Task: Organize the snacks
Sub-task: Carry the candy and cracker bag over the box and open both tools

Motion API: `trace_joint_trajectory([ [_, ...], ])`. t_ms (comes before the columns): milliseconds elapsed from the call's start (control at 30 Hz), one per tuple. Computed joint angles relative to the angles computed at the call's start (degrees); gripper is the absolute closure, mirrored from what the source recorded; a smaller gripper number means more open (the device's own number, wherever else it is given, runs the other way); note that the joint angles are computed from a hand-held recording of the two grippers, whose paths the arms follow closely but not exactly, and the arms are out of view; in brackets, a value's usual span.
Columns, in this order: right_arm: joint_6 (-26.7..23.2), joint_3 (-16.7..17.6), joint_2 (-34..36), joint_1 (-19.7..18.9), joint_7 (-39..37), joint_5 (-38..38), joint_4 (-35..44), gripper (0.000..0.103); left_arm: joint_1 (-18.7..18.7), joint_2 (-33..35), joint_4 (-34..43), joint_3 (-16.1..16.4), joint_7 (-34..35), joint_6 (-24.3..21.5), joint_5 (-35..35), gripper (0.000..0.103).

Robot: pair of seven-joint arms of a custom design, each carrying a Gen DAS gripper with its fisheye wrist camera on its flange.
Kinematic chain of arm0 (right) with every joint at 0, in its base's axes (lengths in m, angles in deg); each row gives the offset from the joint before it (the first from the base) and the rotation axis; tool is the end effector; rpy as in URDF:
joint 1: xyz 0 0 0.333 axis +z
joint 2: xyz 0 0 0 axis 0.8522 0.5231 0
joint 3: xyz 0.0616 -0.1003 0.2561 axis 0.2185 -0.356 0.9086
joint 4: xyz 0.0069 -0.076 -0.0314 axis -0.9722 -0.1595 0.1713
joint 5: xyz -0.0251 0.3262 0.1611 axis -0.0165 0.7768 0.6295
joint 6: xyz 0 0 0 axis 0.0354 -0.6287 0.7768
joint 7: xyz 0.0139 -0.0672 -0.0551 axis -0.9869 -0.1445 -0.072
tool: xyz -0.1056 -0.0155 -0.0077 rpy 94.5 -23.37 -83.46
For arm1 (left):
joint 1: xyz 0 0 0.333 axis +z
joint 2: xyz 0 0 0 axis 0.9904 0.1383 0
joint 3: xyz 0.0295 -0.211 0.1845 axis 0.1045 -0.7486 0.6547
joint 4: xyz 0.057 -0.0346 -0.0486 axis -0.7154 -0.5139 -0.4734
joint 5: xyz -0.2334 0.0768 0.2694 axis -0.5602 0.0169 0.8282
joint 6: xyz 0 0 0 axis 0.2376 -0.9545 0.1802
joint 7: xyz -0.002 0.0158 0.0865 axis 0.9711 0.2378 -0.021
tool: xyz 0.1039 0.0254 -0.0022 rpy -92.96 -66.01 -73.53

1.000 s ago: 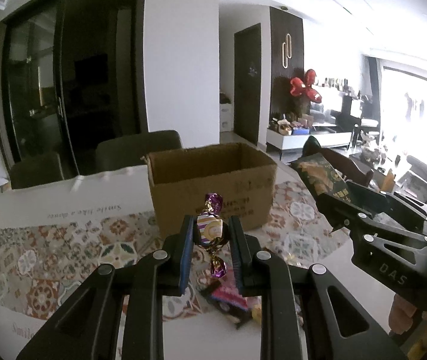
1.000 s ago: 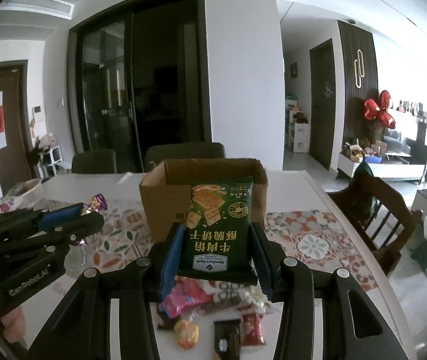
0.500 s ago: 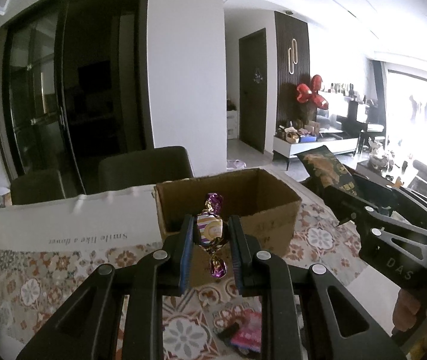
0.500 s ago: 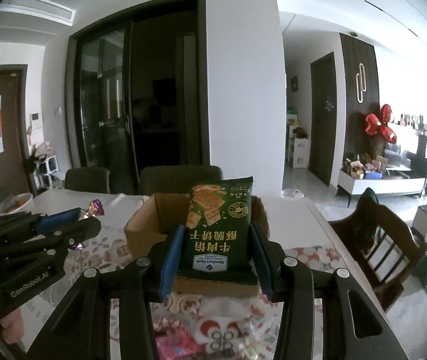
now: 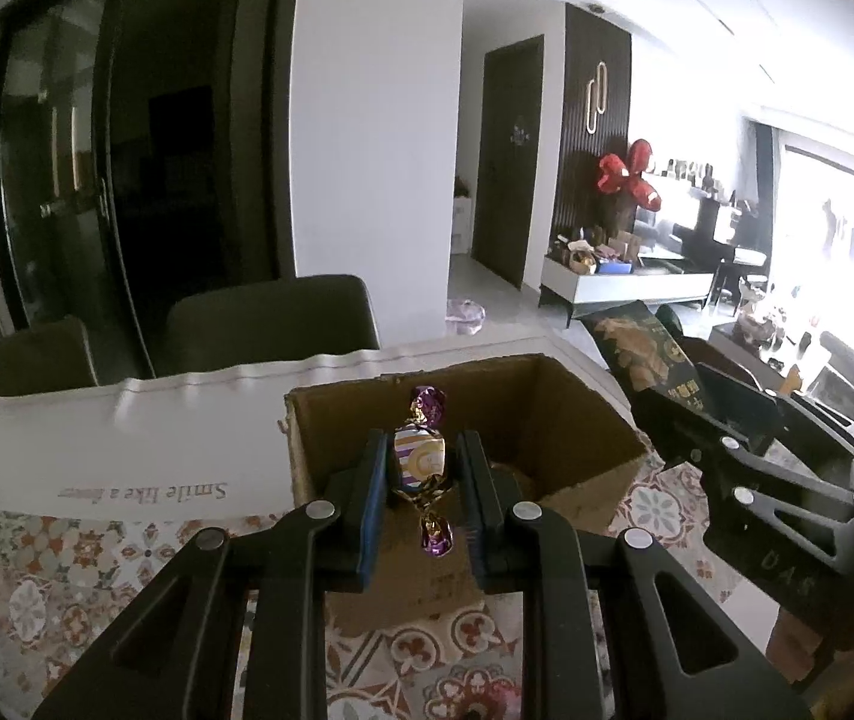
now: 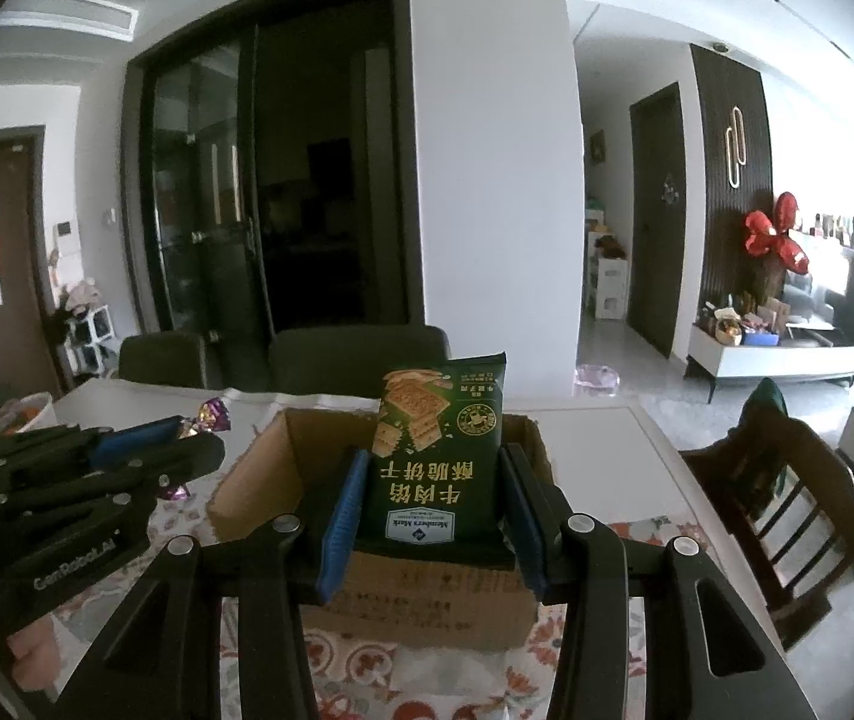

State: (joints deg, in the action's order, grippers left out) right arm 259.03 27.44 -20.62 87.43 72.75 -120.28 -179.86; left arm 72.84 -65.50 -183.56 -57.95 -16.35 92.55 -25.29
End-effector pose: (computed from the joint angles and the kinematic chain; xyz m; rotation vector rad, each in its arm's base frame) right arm 0.4700 0.3597 0.5768 -1.7354 1.0535 -0.6411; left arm 0.4281 -0.2674 0.5785 -1.6859 1.4865 -0.8943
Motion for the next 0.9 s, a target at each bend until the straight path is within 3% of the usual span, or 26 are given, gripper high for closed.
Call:
trace_joint_trajectory([
  [133,-1.96,3.19,4.3,-1.86,-14.52,15.27,3.94,0.057,-0.42,4.05,3.03,1.84,4.21,0.71,-3.66,0.08],
  [333,-6.93,4.71,9.66,-2.3,-26.08,28.59,9.82,0.057,-0.91,8.52,6.7,3.59,8.66,-0.26,-7.03,0.08],
  [533,-9.95,1.55,12.74,0.71,-29.13,33.84,13.41,0.057,-1.83,11.66,9.44,4.79,11.94,-1.87,-10.51,0.079],
  [667,-10.17,-0.92,13.22,2.83,-28.29,34.32,13.84,0.057,-2.27,11.95,9.84,4.96,11.25,-3.04,-9.48,0.054],
  [733,-10.5,-2.72,13.13,4.35,-26.1,32.55,14.02,0.053,-2.31,11.39,9.41,4.91,10.39,-3.11,-7.97,0.051],
  [767,-10.71,-3.28,13.06,4.75,-25.19,31.82,14.05,0.045,-2.34,11.08,9.19,4.86,10.09,-3.17,-7.49,0.051],
  [900,-10.2,-4.23,11.69,5.32,-22.41,29.07,12.44,0.043,-2.49,8.97,7.67,4.28,9.2,-3.41,-5.9,0.046],
])
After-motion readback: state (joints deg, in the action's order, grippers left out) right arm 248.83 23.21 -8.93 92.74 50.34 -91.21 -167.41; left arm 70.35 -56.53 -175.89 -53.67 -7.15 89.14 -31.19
